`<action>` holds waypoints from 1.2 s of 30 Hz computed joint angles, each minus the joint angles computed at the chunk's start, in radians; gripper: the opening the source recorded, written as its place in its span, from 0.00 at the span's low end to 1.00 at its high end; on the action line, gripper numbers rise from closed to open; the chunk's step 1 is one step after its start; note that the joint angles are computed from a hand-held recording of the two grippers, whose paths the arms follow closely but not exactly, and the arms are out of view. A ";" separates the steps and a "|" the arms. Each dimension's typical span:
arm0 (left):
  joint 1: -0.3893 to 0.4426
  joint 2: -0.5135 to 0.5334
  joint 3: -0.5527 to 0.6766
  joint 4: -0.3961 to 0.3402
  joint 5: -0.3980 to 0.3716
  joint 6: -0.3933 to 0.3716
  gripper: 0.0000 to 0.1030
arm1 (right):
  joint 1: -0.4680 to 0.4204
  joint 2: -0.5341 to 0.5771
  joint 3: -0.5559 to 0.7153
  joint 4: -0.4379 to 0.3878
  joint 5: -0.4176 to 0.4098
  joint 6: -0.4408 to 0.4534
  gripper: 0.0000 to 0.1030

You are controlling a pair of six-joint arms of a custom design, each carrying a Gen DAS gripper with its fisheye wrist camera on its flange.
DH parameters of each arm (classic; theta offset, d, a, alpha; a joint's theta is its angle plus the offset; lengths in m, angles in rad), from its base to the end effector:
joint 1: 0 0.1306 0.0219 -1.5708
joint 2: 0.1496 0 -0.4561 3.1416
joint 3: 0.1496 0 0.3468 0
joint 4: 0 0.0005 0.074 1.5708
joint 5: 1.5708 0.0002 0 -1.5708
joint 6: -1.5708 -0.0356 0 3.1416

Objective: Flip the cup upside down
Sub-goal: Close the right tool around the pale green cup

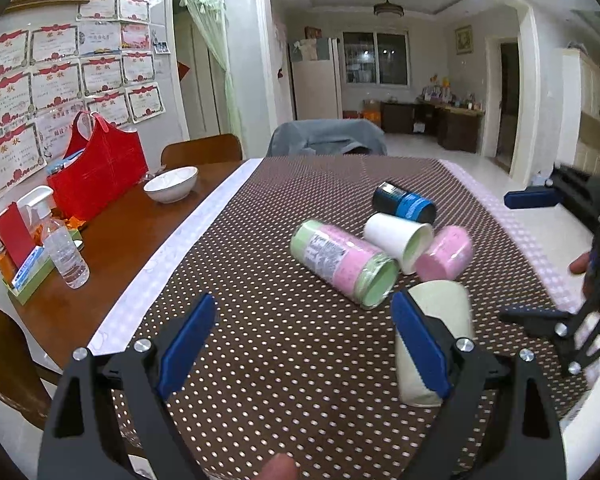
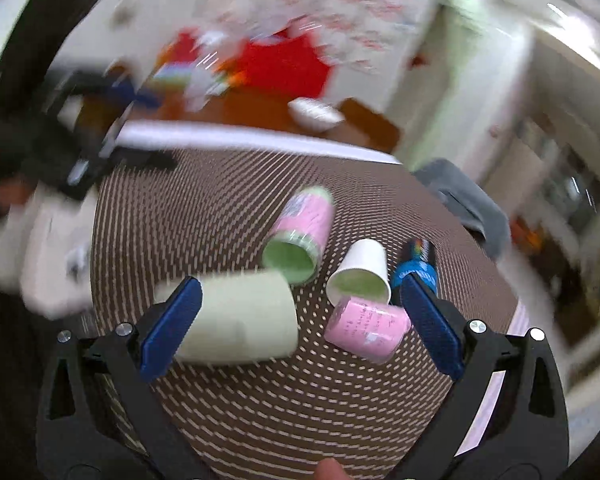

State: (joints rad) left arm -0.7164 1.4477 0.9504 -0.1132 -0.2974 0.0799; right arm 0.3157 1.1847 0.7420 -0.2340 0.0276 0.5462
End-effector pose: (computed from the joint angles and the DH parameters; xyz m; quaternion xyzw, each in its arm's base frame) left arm 0.3287 -0.2730 0.3590 0.2095 0.8545 -0.0560 0.4720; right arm 0.2987 0.0960 0.3567 -0.3712 0.8217 -0.0621 0.4280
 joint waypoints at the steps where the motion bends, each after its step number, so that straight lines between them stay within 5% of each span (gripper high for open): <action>1: 0.005 0.010 0.006 -0.003 0.001 -0.002 0.86 | -0.001 0.014 0.013 -0.034 -0.005 0.077 0.94; 10: 0.024 0.092 0.068 -0.077 0.025 0.023 0.86 | 0.033 0.139 0.126 -0.296 -0.005 0.551 0.94; 21: 0.067 0.138 0.108 -0.159 0.017 0.073 0.86 | 0.110 0.263 0.226 -0.447 0.070 0.873 0.90; 27: 0.103 0.157 0.117 -0.184 0.032 0.090 0.86 | 0.166 0.331 0.252 -0.496 0.154 0.922 0.80; 36: 0.112 0.169 0.105 -0.164 0.068 0.080 0.86 | 0.141 0.392 0.332 -0.578 0.145 0.734 0.73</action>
